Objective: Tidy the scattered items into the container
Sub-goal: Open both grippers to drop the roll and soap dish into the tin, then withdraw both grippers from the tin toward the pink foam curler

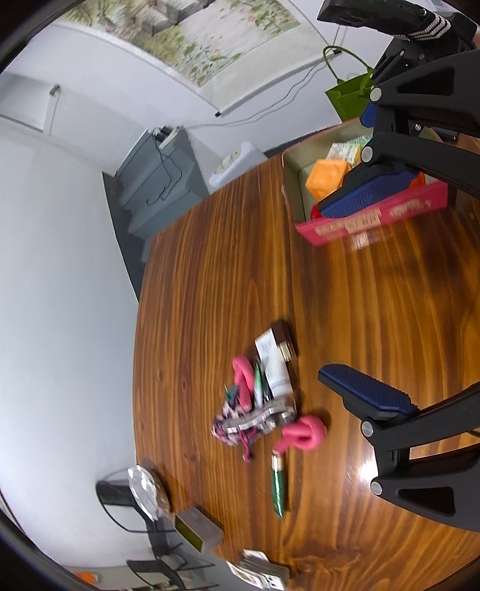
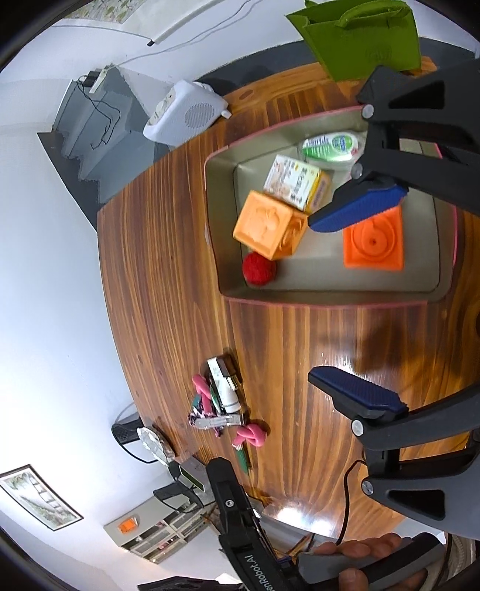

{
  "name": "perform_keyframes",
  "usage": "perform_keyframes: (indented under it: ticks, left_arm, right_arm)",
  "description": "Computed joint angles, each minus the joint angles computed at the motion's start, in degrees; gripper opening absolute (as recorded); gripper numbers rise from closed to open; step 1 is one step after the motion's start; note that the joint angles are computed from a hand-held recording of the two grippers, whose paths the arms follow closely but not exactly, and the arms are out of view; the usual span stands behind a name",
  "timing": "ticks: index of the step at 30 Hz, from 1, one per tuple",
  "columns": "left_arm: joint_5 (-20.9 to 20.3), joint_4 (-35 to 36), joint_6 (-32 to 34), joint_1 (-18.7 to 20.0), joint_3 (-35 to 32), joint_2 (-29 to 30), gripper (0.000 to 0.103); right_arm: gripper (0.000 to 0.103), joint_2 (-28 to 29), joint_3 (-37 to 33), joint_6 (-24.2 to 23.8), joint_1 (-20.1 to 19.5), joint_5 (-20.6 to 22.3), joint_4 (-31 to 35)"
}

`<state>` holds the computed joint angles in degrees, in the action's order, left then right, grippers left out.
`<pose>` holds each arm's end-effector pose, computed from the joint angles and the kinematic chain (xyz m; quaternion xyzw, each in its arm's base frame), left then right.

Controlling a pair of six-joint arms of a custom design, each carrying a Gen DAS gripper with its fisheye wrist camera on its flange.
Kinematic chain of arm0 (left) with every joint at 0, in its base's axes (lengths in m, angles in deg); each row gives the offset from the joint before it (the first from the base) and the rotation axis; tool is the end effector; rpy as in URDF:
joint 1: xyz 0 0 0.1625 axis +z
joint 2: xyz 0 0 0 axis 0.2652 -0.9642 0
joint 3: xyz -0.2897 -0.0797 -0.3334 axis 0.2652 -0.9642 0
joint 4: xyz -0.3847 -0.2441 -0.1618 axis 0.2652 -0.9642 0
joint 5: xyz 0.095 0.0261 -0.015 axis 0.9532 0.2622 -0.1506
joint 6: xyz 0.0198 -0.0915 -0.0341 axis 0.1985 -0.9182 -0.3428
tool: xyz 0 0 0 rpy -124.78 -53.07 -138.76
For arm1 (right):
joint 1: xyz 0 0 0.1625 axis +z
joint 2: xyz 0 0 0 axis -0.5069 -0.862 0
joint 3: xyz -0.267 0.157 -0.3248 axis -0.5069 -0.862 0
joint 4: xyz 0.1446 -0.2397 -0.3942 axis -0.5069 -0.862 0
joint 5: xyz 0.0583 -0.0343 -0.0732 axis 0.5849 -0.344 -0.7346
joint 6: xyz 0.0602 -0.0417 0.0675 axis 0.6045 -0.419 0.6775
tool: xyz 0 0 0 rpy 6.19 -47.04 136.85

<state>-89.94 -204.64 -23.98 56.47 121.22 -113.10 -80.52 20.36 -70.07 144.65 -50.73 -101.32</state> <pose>-0.0669 -0.7433 0.3058 0.2528 0.9275 -0.2165 0.1701 0.3457 -0.6236 -0.0061 -0.0001 -0.8920 0.3356 0.3030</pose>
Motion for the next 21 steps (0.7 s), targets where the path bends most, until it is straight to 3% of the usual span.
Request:
perform_keyframes:
  ticks: [21]
  left_arm:
    - [1.28, 3.79, -0.64, 5.95, -4.71, -0.74, 0.083]
  right_arm:
    - [0.079, 7.2, -10.0, 2.4, 1.78, 0.9, 8.47]
